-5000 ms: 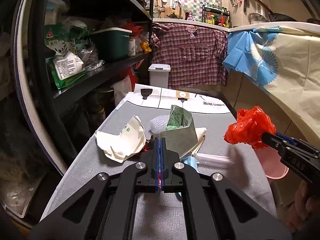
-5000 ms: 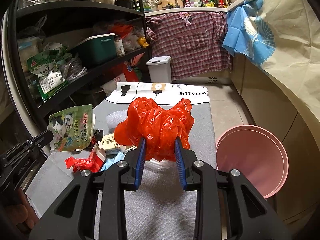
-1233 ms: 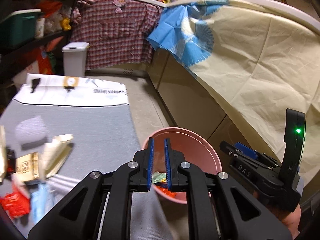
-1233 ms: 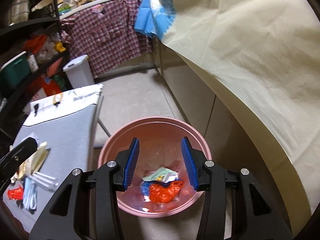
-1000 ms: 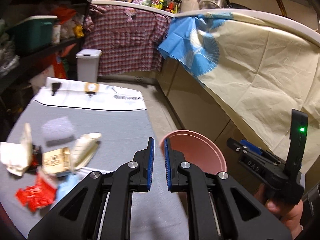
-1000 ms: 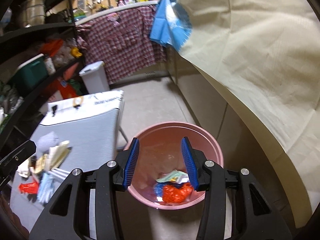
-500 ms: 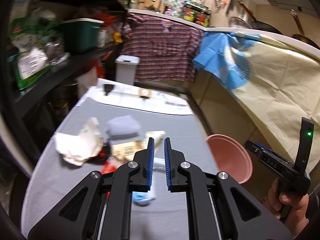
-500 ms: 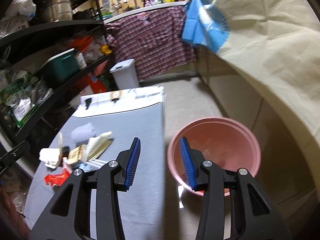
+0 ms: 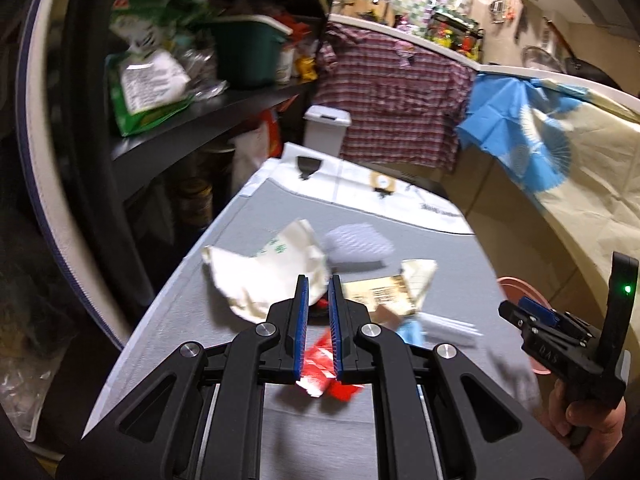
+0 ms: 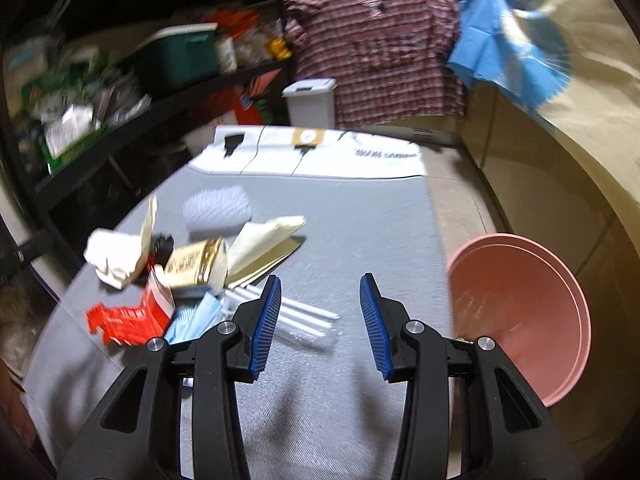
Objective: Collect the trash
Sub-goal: 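Move both open tools back over the remaining trash on the table, then close the right tool on the clear straws while the left tool grasps the white paper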
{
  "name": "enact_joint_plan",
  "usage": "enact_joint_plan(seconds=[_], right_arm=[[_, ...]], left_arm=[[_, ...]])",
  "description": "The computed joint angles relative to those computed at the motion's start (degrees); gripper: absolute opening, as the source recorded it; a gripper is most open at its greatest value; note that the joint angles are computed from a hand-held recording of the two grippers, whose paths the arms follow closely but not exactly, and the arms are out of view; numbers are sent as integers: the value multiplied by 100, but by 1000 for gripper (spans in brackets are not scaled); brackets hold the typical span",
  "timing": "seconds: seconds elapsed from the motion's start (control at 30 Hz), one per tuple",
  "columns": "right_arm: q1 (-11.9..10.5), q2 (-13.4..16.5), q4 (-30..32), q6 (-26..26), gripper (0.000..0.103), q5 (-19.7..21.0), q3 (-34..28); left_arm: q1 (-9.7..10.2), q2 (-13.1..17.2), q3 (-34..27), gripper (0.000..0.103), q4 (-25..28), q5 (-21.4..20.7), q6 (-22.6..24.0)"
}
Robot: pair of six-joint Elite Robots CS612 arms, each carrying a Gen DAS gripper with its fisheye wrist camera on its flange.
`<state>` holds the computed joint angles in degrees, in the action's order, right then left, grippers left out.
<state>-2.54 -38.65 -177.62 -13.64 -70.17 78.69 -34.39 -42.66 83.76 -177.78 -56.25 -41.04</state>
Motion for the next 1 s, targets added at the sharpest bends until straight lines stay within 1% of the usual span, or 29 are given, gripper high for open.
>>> enact_joint_plan(seconds=[0.03,0.1,0.17,0.23,0.3,0.33,0.47,0.63,0.7,0.77,0.83,0.87,0.9,0.93,0.97,1.0], right_arm=[[35,27,38,-153,42,-58,-23],[102,70,67,-465,43,-220,-48],[142,103,152,-697,43,-277,-84],[170,131,221,-836,45,-329,-125],[200,172,304,-1026,45,-426,-178],[211,184,342,-1063,47,-456,-201],[229,253,551,-1211,48,-518,-314],[250,322,796,-1408,48,-549,-426],[259,356,932,-1462,48,-563,-473],[256,361,943,-1464,48,-528,-481],[255,369,981,-1445,45,-514,-498],[250,368,996,-1433,43,-481,-499],[248,363,1008,-1437,39,-463,-493],[245,358,1012,-1452,33,-442,-482],[244,352,1007,-1476,30,-428,-468],[243,342,997,-1502,23,-419,-447]], left_arm=[[40,-2,9,10,73,-55,-136],[95,-2,29,15,118,-142,-323],[140,23,21,29,172,-113,-463],[188,59,-12,36,252,-115,-565],[249,103,-70,39,433,-126,-761],[274,118,-80,39,467,-164,-839],[386,216,-198,41,727,-355,-1095],[470,329,-372,41,1054,-564,-1239],[495,373,-424,41,1082,-629,-1239],[514,401,-469,41,1101,-683,-1247],[518,415,-495,41,1126,-697,-1241],[514,422,-521,39,1203,-675,-1215],[508,431,-548,28,1256,-661,-1175],[506,438,-569,22,1280,-662,-1146],[501,437,-570,18,1265,-669,-1122],[490,422,-547,17,1230,-638,-1118]])
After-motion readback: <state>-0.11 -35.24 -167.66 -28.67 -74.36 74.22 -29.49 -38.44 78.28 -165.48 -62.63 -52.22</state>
